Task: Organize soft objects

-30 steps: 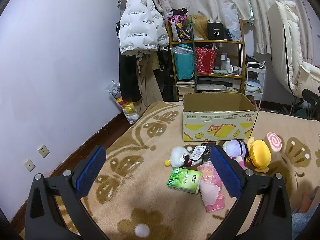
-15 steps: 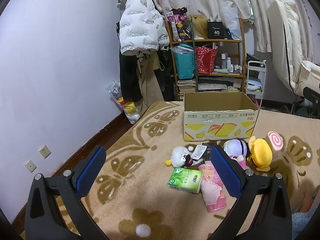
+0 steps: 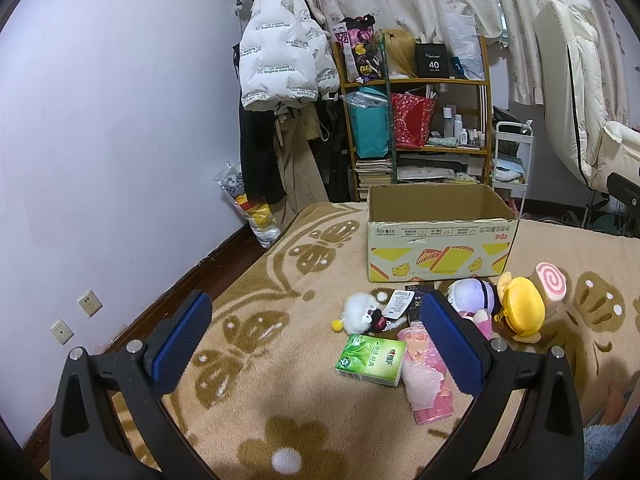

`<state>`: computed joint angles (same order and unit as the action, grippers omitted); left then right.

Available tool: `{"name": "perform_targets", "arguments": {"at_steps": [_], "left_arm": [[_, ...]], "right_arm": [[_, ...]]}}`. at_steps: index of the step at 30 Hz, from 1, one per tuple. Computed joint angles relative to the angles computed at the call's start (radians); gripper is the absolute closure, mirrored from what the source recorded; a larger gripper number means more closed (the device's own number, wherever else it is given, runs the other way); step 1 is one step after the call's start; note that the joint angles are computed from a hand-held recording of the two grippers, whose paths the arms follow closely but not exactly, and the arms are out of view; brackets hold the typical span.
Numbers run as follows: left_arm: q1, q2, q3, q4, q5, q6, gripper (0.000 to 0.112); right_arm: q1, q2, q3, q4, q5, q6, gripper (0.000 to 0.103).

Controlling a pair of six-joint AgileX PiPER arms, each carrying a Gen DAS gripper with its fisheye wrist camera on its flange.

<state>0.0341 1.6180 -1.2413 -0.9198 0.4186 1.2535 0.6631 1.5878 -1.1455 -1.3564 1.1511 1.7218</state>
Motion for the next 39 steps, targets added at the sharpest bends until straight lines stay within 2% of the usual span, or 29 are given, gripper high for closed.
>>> {"name": "perform_targets", "arguments": {"at_steps": [34, 39], "left_arm": [[-0.008, 0.0, 0.009, -0.002, -0.015, 0.004, 0.009], [0.001, 0.001, 0.013, -0.05, -0.014, 0.035, 0.009]], "right_arm": [[0.004, 0.002, -0.003, -0.006, 0.003, 0.004, 0.0], [0.005, 0.006, -0.008, -0.003, 0.008, 0.001, 0.0]]}}
